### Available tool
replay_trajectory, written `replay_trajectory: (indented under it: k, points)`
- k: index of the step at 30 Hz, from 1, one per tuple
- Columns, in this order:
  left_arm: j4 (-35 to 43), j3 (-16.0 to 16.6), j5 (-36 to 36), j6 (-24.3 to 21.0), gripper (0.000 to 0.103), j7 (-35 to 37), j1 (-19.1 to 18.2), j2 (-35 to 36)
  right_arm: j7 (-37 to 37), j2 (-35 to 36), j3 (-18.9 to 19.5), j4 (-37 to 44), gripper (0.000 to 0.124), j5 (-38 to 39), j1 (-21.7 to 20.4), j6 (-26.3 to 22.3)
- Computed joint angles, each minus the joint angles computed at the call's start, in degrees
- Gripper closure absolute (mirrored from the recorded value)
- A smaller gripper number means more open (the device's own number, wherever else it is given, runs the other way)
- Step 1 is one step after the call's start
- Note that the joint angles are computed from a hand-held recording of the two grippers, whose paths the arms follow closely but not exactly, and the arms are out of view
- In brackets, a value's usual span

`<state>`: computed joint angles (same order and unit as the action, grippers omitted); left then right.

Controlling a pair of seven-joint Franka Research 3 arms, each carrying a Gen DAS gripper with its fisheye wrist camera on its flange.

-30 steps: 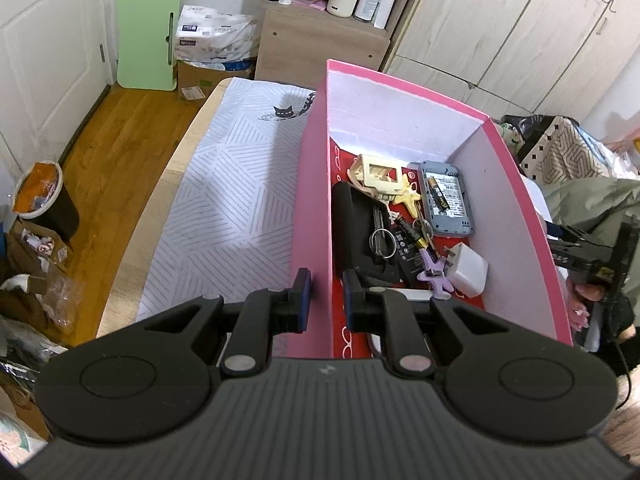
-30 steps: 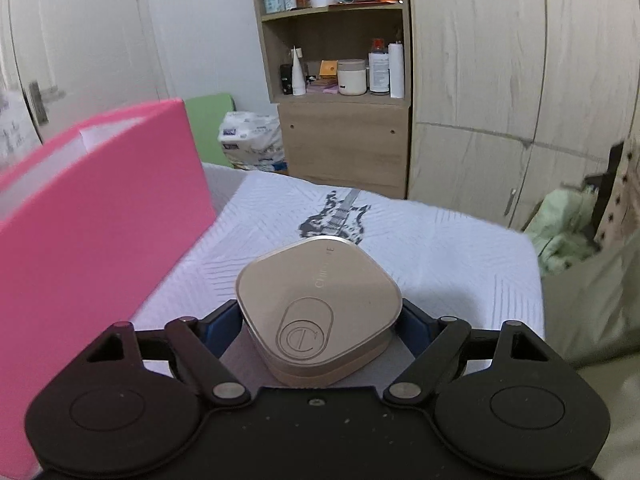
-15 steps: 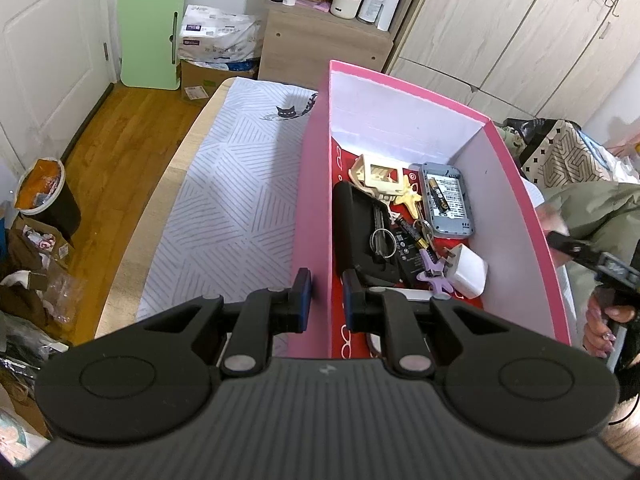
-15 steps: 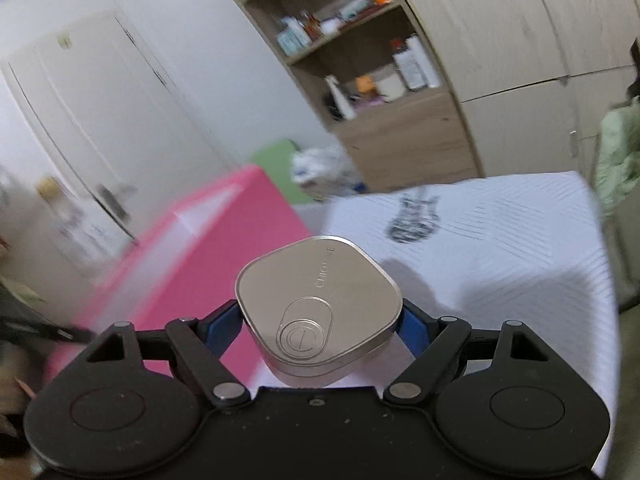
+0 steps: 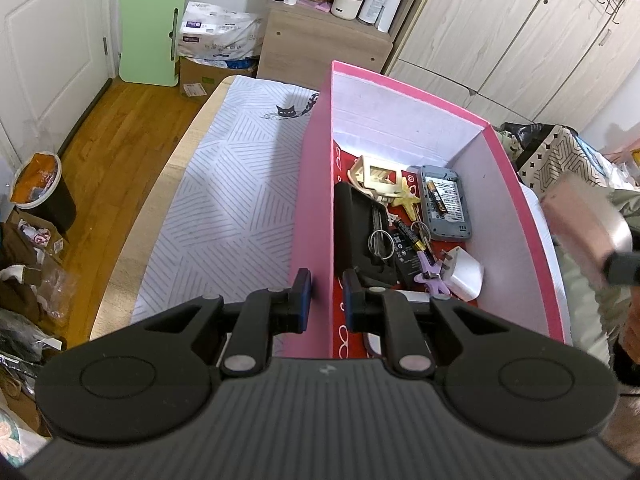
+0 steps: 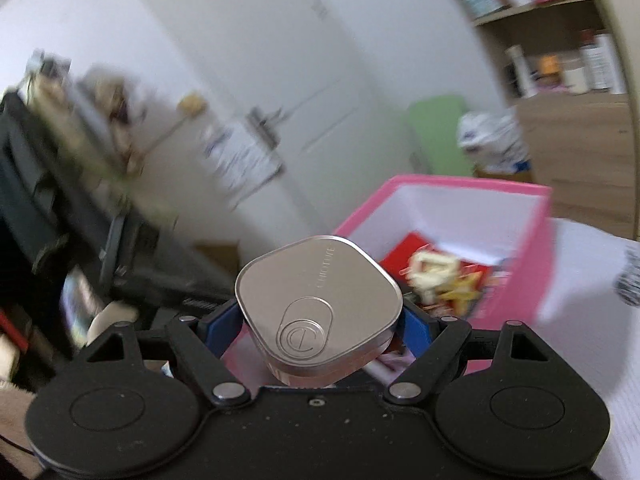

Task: Organize rigid objects
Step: 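Carry the beige container into the pink box and release it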

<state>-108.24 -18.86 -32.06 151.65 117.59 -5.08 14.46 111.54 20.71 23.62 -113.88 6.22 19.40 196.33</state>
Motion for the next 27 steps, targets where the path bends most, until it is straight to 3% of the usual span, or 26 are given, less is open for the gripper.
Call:
replay_trajectory:
  k: [2, 4, 9, 16, 22, 27]
  points:
    - [-0.15, -0.33, -1.24, 0.01, 0.089, 0.63, 0.39, -0.05, -0.46, 2.81, 6.14, 5.01, 0.038, -3.28, -5.00, -7.24]
    - [-0.24, -0.66, -3.19, -0.32, 0.089, 1.62, 0.96, -0.05, -2.04, 6.35, 7.53, 12.29, 0.038, -2.77, -4.95, -17.41]
    - [-0.11, -0.80, -7.06, -1.22, 0.089, 3.76, 1.70, -0.03, -0.55, 14.74, 0.21, 30.23, 0.038, -2.94, 3.33, -39.20]
    - [-0.09, -0.70, -14.29, -2.96, 0.089, 9.03, 2.75, -0.11, 2.00, 25.94, -8.75, 50.99, 0.038, -2.52, 12.62, -57.50]
    - [0.37, 0.06, -15.86, -3.16, 0.089, 11.04, 2.13, 0.09, 2.05, 33.57, -15.50, 65.45, 0.039, -1.97, 18.14, -67.13]
    - [0.12, 0.09, -16.71, -2.94, 0.089, 12.36, 2.01, 0.00, 0.89, 33.02, -18.14, 64.55, 0.039, -0.76, 19.87, -66.50]
